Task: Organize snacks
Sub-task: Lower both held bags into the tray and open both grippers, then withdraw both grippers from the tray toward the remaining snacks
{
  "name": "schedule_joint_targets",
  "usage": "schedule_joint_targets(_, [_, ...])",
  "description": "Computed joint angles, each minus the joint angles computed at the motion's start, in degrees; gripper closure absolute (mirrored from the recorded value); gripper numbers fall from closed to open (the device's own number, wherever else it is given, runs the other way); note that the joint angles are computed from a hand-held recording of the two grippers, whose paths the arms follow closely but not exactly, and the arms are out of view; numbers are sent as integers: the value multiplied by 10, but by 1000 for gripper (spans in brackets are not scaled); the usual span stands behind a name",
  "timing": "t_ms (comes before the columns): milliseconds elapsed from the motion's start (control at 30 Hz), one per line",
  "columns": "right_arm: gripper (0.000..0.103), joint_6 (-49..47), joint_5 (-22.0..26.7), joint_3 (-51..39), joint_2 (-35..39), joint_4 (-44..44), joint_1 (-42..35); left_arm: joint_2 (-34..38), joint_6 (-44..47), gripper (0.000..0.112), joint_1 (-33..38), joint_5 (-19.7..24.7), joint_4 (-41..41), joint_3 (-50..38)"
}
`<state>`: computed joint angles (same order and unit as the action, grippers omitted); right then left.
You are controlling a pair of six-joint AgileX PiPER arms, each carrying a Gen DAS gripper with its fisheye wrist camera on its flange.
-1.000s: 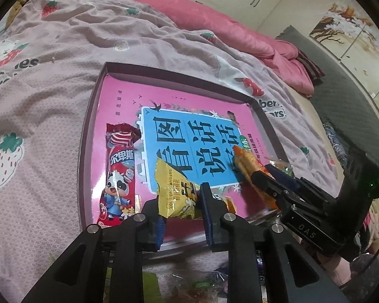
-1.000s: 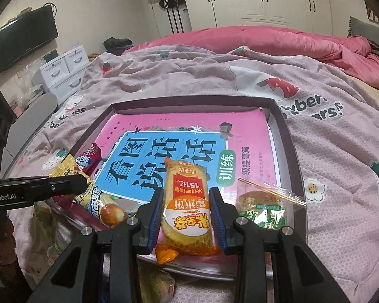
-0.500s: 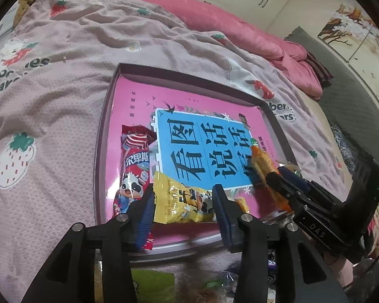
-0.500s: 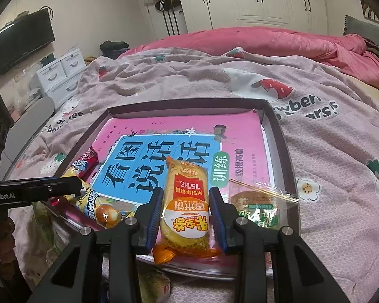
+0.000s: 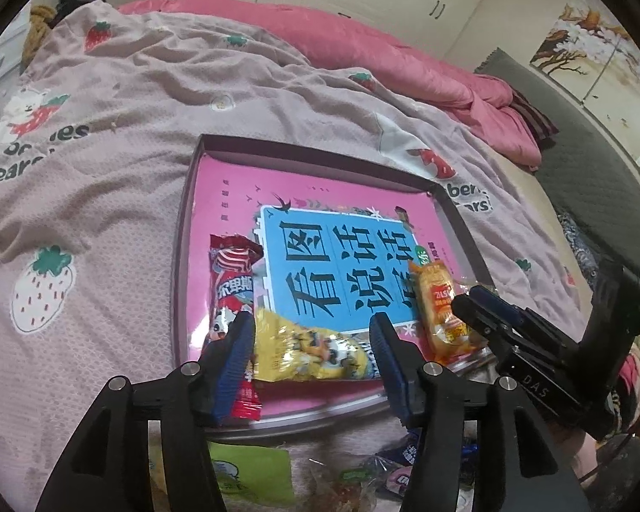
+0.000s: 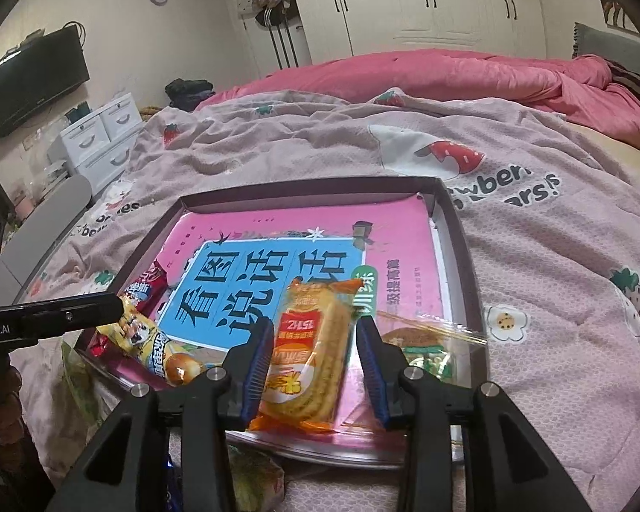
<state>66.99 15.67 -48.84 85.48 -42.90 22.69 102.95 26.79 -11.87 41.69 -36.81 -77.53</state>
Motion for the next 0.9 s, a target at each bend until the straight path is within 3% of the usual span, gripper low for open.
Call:
schedule_joint_targets(600, [49,48,12,15,-48,-47,14,-33,3,43,18,-6,-4,5])
schedule_joint_targets(900, [42,103,29,26,-88,-114,46,-68,5,37,18,-11,6,15])
